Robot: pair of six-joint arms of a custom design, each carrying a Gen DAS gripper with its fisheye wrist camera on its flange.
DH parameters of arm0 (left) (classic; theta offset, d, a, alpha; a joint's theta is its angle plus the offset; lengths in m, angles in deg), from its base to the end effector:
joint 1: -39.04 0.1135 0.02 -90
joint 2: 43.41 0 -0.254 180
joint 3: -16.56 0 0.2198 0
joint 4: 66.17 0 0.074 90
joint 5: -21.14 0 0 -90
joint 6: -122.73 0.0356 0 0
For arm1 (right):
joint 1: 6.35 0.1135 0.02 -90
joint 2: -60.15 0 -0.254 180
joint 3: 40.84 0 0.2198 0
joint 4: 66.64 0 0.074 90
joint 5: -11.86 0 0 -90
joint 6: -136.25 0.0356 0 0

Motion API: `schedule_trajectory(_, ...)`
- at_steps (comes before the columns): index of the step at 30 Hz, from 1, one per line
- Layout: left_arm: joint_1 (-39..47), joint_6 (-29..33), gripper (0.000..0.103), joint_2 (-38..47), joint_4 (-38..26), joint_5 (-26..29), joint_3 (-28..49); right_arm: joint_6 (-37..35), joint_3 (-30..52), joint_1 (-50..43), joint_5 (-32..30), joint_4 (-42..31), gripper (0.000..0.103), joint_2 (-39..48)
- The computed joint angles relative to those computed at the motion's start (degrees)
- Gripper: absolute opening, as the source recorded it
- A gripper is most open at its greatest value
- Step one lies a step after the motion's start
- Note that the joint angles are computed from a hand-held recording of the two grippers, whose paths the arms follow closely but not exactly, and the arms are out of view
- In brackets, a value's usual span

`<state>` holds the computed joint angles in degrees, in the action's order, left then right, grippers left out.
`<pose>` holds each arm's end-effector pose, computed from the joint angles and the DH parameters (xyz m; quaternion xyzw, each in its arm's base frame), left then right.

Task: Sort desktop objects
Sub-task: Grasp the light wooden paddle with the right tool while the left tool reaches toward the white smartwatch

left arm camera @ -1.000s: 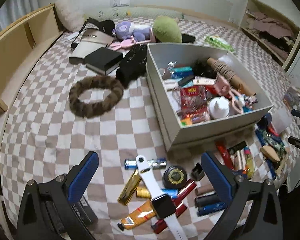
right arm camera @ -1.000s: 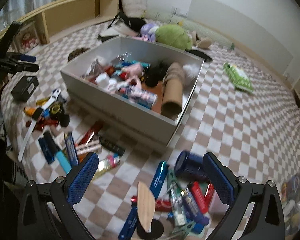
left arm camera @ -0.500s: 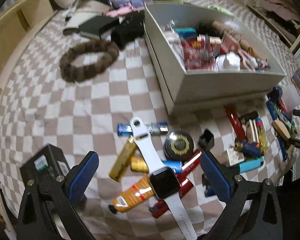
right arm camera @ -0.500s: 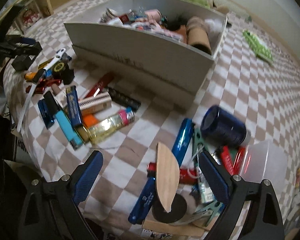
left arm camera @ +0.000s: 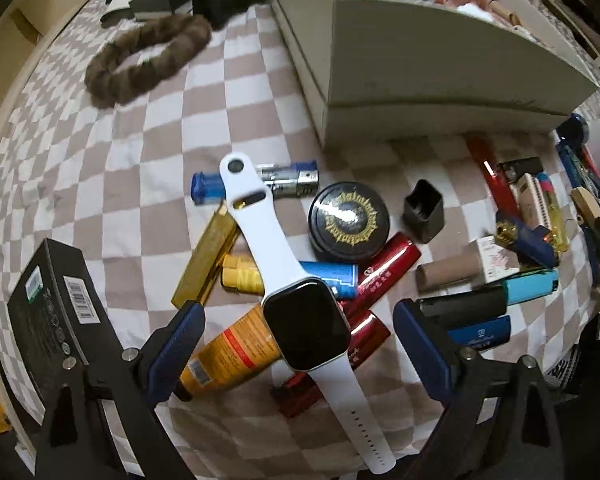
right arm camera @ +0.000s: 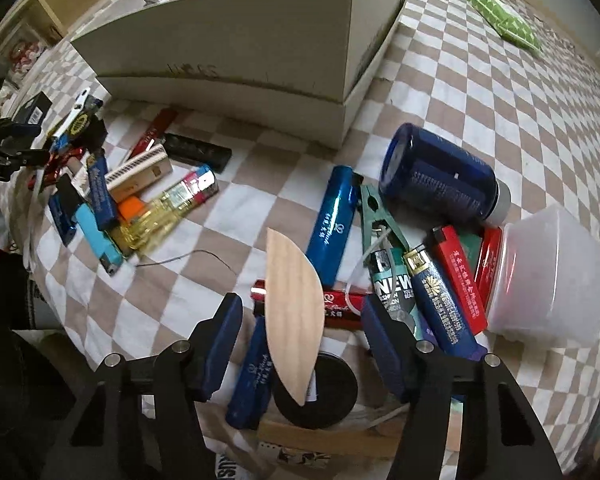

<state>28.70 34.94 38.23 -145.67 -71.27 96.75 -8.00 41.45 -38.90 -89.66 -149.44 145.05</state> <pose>0.2167 -0.0380 0.2510 0.1073 0.9909 0.0153 0.0802 0.1941 -0.1154 0.2480 -0.1911 0.9756 0.0455 0.0979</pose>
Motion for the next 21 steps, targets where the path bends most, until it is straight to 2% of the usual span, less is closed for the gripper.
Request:
schedule_trajectory(4, 1.0, -0.6, 0.095, 1.1, 0.2, 0.6, -0.4, 0.1, -0.1, 0.1, 0.6, 0.3, 0.062, 0.8)
schedule_trajectory(7, 2.1, -1.0, 0.095, 1.9, -0.1, 1.6, -0.4, 0.0, -0.1, 0.3, 0.9, 0.2, 0.053, 1.1)
schedule_trajectory(11, 3.4, -1.2, 0.095, 2.7, -0.5, 3.2, -0.3, -0.3, -1.1, 1.2, 1.7, 0.7, 0.05, 0.5)
schedule_trajectory(13, 3.8, -1.2, 0.095, 3.0, -0.6, 3.5, -0.2, -0.6, -1.7, 1.8, 2.1, 0.9, 0.041, -0.1)
schedule_trajectory(21, 3.3, -0.5, 0.082, 3.2, -0.2, 1.6, -0.5, -1.2, -2.4, 2.6, 3.1, 0.7, 0.032, -1.5)
